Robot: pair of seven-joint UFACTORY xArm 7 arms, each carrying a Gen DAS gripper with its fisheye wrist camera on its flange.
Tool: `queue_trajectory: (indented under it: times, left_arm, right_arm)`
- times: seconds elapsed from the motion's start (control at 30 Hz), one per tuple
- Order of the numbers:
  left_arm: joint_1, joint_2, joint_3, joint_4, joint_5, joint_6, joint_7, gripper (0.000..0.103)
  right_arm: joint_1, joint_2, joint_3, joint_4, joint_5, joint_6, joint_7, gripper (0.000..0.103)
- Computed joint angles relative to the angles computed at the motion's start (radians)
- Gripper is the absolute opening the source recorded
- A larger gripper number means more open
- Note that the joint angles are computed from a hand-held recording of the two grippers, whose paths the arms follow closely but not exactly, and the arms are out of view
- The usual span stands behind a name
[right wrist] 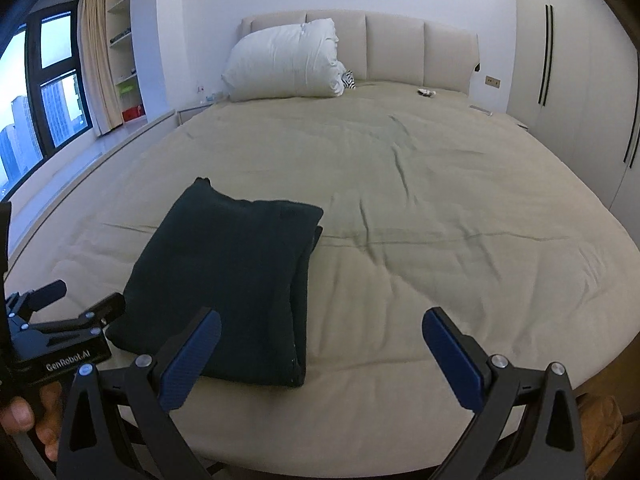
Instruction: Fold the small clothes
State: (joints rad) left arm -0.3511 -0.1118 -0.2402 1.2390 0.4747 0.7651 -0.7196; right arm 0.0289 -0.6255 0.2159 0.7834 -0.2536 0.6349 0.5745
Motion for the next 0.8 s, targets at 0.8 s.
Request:
queue_trajectory:
  times: [0.8]
  left_arm:
    - [0.001,0.014,0.01,0.017,-0.029,0.012,0.031,0.103]
  right_arm:
    - [0.025,0.019,-0.027,-0.002,0.04,0.047,-0.022,0.103]
